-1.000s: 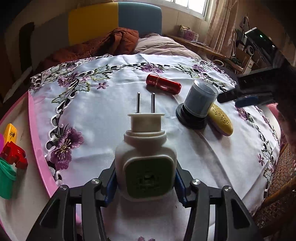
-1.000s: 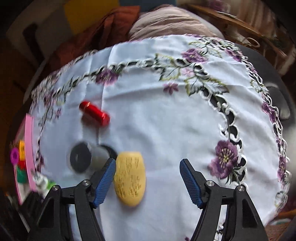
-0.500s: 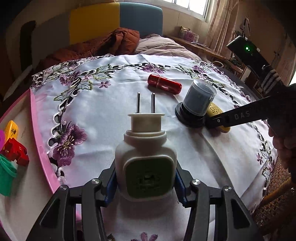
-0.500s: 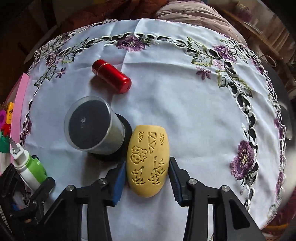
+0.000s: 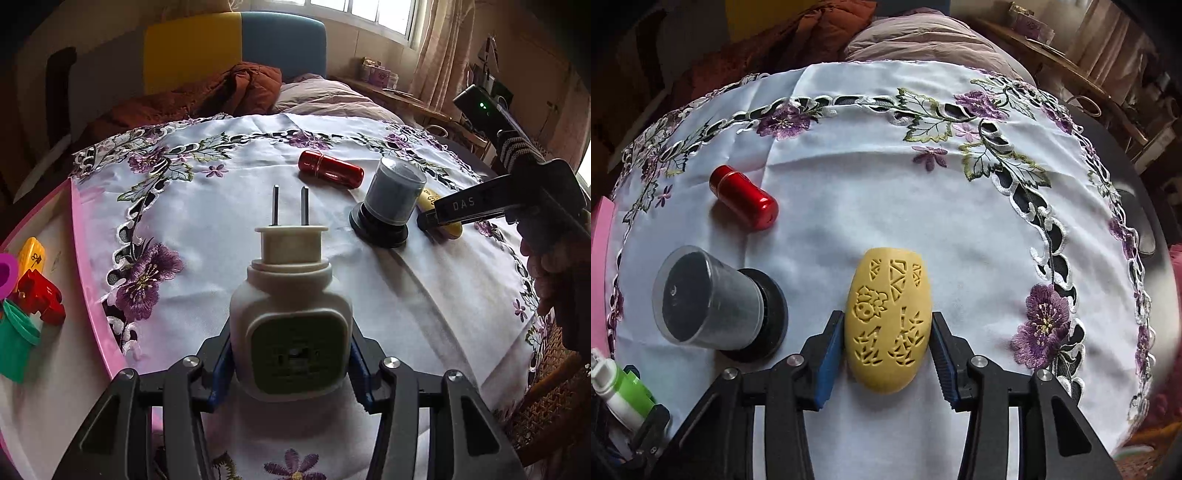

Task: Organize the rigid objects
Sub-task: 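Lift the plug device with the left gripper and carry it toward the tray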

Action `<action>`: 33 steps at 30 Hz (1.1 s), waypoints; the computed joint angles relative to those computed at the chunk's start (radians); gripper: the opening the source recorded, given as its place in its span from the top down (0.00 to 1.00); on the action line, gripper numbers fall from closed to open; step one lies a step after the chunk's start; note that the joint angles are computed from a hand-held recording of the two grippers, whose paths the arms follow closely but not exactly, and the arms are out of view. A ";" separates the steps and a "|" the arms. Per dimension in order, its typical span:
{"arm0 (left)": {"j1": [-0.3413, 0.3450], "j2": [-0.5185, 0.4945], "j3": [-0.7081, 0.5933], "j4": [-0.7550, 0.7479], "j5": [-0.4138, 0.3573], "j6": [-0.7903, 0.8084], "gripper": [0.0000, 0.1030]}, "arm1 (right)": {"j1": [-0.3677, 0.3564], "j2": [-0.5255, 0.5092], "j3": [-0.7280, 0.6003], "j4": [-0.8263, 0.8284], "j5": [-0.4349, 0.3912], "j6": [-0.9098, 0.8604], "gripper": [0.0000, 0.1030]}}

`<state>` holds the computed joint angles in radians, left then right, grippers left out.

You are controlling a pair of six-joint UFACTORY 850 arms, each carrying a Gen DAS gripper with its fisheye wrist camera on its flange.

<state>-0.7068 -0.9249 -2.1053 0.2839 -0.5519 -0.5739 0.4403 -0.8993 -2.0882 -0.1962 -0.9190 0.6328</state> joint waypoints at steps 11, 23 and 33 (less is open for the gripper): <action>-0.005 0.001 0.006 0.040 0.008 -0.029 0.49 | -0.004 -0.009 -0.011 0.011 0.006 -0.008 0.52; -0.008 -0.005 -0.002 0.067 0.003 -0.048 0.49 | -0.001 -0.018 -0.026 -0.004 -0.004 -0.015 0.52; -0.008 -0.004 -0.006 0.061 -0.007 -0.053 0.49 | 0.004 -0.009 -0.014 -0.022 -0.001 -0.021 0.53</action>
